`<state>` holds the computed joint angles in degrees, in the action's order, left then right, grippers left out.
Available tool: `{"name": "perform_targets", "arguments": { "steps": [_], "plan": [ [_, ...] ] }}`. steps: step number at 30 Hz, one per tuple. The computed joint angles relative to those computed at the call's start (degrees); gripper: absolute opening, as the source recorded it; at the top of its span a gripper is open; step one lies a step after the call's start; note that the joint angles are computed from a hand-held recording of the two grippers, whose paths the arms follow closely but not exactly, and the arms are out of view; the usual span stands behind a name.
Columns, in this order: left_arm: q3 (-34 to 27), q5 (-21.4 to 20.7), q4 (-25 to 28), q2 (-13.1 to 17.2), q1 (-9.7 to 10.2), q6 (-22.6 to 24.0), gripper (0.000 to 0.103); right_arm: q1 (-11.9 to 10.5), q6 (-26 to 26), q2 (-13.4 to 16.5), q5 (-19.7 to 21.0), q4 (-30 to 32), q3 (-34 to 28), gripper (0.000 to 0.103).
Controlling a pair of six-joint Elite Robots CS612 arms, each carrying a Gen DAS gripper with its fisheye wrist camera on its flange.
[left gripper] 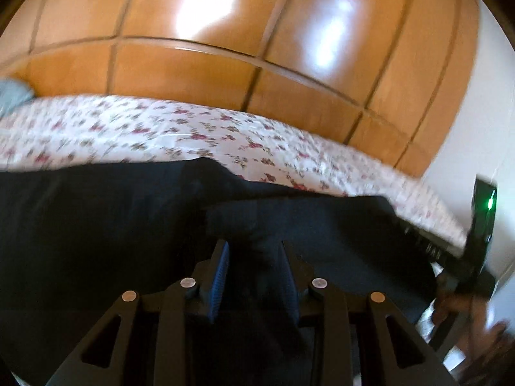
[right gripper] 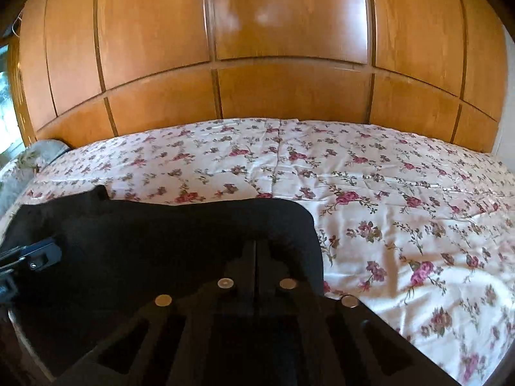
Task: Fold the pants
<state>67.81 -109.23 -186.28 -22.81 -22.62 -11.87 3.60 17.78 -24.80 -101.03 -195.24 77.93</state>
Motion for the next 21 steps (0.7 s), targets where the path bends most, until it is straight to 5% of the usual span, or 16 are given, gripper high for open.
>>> {"name": "perform_targets", "arguments": {
  "steps": [2,3,9,21],
  "plan": [
    [2.8,3.1,-2.7,-1.4,0.48,-4.0,0.040,0.4,1.0,-0.5,1.1,-2.9,1.1,0.032],
    [3.8,4.2,-3.9,-1.8,0.73,-5.4,0.043,1.0,0.3,-0.7,1.7,-4.9,1.8,0.034],
    [9.4,11.5,-9.7,-4.1,2.87,-15.1,0.047,3.2,-7.8,-1.1,8.9,-6.5,3.0,0.035],
    [16.8,22.7,-10.7,-7.1,5.46,-33.8,0.054,3.4,-5.5,-0.2,12.9,-3.8,3.3,0.035]
  ]
}}
